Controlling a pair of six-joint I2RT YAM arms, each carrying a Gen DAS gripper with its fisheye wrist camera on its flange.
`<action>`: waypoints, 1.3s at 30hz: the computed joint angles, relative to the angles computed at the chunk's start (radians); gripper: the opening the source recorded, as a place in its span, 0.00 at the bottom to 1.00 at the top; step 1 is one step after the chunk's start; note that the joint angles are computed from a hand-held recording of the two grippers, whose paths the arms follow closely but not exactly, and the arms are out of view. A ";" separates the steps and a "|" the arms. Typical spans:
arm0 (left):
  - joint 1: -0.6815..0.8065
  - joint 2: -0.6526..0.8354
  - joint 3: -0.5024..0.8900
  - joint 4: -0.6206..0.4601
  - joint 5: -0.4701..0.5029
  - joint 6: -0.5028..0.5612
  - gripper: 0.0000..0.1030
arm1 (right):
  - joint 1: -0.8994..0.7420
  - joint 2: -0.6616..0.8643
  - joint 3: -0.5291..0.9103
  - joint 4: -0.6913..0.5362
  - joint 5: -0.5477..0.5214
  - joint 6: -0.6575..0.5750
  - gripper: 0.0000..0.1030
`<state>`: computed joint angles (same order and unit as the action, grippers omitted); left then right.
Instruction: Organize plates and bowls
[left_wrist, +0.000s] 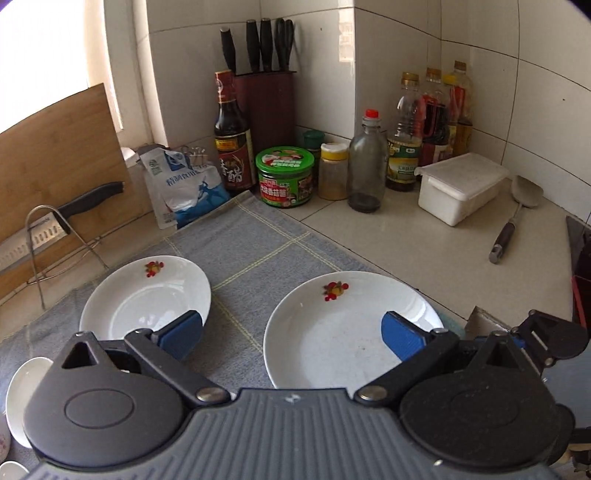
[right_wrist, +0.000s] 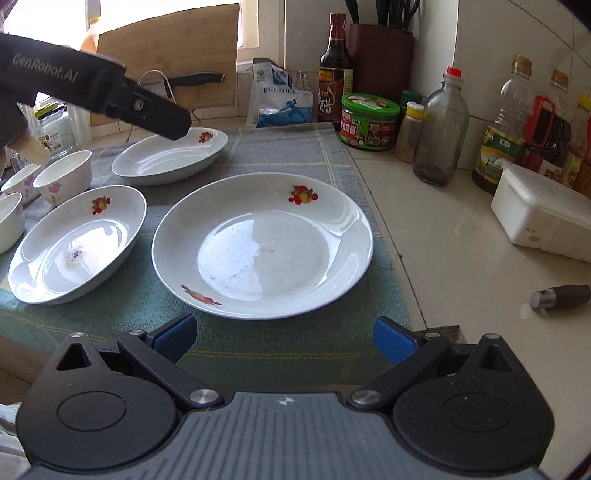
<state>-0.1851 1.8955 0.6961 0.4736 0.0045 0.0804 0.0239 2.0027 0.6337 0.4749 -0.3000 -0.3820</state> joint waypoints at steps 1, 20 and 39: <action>0.008 0.021 0.033 -0.029 0.015 0.014 0.99 | 0.006 0.017 0.014 -0.007 0.000 0.002 1.00; 0.080 0.386 0.592 -0.508 0.231 0.306 0.99 | 0.057 0.145 0.120 0.020 0.010 -0.028 1.00; 0.104 0.775 1.317 -1.200 0.376 0.543 0.80 | 0.056 0.149 0.128 0.029 0.000 -0.027 1.00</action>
<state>-0.0810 2.6708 2.0128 -0.7262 0.3805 0.6231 0.0800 2.1520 0.7617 0.5036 -0.2998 -0.4087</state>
